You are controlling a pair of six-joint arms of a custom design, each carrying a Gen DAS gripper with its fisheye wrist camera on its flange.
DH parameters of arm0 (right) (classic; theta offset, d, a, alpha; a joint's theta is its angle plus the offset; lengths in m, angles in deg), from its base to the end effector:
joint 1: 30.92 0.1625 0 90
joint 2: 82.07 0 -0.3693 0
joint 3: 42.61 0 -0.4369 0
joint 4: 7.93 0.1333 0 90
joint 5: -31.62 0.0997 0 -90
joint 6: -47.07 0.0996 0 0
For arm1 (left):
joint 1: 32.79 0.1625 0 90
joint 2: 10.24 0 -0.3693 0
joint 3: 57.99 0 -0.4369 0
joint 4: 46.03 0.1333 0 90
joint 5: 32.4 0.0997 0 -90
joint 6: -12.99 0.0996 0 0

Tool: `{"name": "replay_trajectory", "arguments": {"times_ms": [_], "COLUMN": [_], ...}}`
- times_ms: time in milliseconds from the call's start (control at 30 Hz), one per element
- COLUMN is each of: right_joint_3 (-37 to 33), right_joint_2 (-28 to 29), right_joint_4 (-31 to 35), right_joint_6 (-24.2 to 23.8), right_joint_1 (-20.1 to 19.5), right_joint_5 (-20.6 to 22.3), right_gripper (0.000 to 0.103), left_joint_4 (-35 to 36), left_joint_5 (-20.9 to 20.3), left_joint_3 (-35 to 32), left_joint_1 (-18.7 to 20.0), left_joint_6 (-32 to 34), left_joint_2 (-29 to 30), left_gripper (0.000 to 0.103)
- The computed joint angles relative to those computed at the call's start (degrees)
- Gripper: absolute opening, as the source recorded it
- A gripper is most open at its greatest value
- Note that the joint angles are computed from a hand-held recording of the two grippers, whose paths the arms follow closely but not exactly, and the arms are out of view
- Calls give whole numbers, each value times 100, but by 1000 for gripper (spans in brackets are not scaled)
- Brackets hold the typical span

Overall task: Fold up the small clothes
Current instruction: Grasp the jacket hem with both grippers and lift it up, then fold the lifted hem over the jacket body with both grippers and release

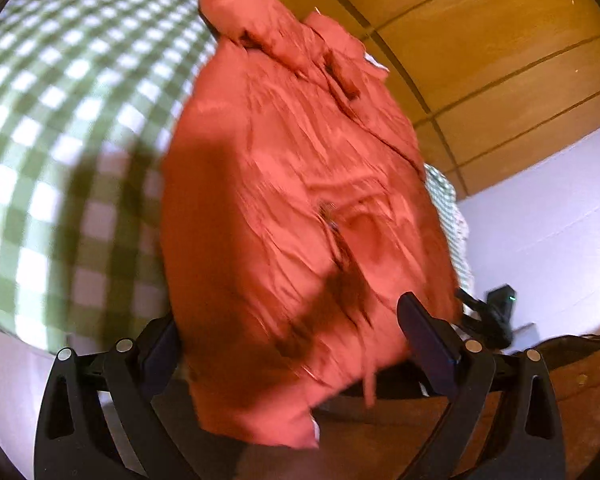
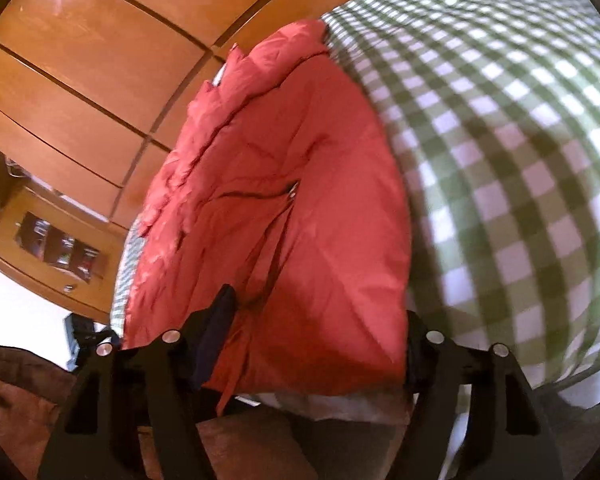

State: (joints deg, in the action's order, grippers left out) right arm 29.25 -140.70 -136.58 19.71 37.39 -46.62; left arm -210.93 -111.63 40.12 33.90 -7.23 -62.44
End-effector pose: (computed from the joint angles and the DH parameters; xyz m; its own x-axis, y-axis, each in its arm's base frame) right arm -0.1343 -0.7532 0.3326 -0.9901 -0.1365 0.0338 -0.1365 0.8743 -0.4658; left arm -0.1236 -0.6708 0.1032 -0.9999 0.0091 0.0141 0.0006 0.8594 -0.5113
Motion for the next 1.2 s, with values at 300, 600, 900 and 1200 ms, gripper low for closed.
{"name": "replay_trajectory", "arguments": {"times_ms": [300,600,900,1200], "right_joint_3": [-340,-553,46,-576], "right_joint_2": [158,115,-528,178], "right_joint_4": [410,763,1303,576], "right_joint_6": [31,78,-24,1418], "right_joint_1": [43,-32,-244,-247], "right_joint_5": [860,2985,4605,5325], "right_gripper": [23,17,17,17], "left_joint_4": [-260,-1639,-2861,-3564], "left_joint_5": [-219,-657,-1454,-1545], "left_joint_3": [-60,76,641,330], "left_joint_1": [-39,-471,-596,-231], "left_joint_6": [-233,342,-624,-1607], "left_joint_2": [37,-262,-534,-222], "left_gripper": [20,14,13,13]}}
